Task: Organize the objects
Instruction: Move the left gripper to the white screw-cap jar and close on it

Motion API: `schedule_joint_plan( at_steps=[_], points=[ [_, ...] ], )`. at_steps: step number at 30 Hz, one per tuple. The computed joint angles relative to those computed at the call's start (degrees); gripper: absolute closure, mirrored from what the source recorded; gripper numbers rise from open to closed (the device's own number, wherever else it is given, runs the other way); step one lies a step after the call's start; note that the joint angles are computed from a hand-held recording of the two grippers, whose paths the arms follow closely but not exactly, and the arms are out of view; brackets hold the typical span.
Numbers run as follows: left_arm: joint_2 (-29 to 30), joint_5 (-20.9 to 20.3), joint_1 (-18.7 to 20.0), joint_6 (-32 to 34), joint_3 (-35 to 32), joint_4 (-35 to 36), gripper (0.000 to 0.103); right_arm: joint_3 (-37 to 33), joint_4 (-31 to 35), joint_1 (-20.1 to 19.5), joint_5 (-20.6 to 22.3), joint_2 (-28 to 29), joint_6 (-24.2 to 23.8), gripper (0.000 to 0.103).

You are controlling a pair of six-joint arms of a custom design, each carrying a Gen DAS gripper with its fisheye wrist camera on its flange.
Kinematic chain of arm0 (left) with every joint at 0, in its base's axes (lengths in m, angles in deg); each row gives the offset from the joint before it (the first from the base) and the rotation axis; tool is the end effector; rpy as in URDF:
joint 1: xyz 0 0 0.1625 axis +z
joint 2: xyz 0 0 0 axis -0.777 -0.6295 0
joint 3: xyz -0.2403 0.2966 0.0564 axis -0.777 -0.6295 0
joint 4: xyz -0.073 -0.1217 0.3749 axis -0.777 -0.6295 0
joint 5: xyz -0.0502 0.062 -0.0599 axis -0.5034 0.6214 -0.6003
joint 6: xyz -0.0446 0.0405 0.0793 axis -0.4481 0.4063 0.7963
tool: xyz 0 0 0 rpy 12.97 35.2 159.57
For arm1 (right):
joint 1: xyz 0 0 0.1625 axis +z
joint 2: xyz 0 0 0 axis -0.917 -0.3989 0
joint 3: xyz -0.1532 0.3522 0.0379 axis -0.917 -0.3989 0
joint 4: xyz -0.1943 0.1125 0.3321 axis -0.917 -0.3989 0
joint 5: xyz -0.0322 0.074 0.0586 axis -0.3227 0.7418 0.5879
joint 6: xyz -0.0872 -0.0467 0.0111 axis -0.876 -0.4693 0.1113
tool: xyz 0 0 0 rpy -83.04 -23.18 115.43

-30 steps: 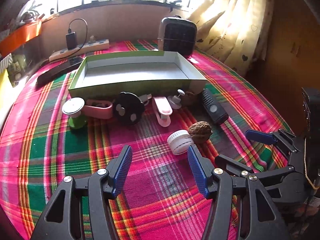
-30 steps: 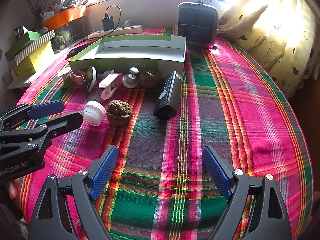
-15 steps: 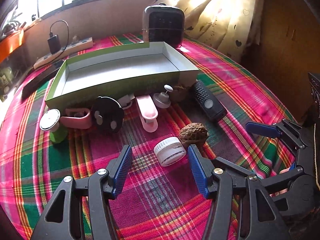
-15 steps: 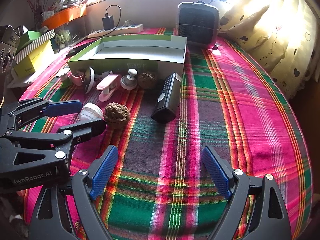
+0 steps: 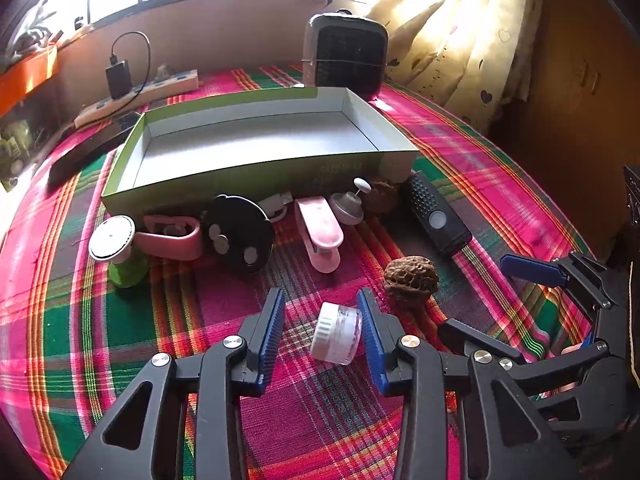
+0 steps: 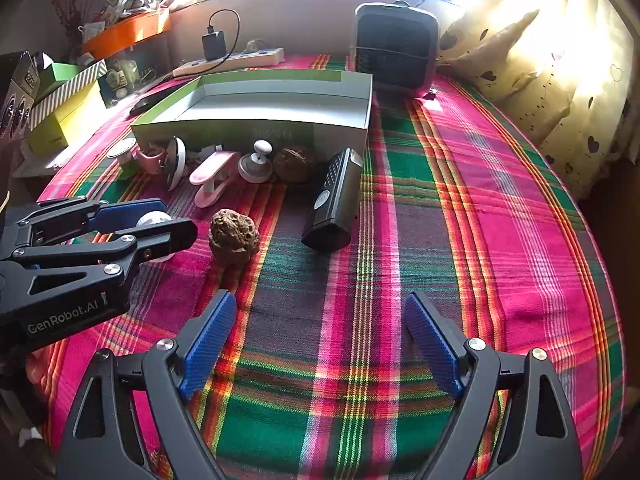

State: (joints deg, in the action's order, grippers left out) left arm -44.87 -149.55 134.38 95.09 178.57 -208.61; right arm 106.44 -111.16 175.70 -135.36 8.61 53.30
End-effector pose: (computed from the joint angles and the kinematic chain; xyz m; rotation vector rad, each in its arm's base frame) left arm 0.0975 -0.6853 0.2383 0.5958 2.4279 -0.7299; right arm 0.3110 -0.6714 -0.1757 0.6595 -2.3128 0.6563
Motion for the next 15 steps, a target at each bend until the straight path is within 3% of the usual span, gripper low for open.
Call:
schedule_joint_plan(
  at_steps=[6, 15],
  points=[
    [-0.1, -0.2, 0.5, -0.2, -0.7, 0.5, 0.081, -0.8, 0.4, 0.2, -0.6, 0.4, 0.7, 0.017],
    [-0.9, -0.5, 1.4, -0.1, -0.7, 0.6, 0.086, -0.9, -0.9, 1.0, 2.3, 0.7, 0.1, 0.021]
  ],
)
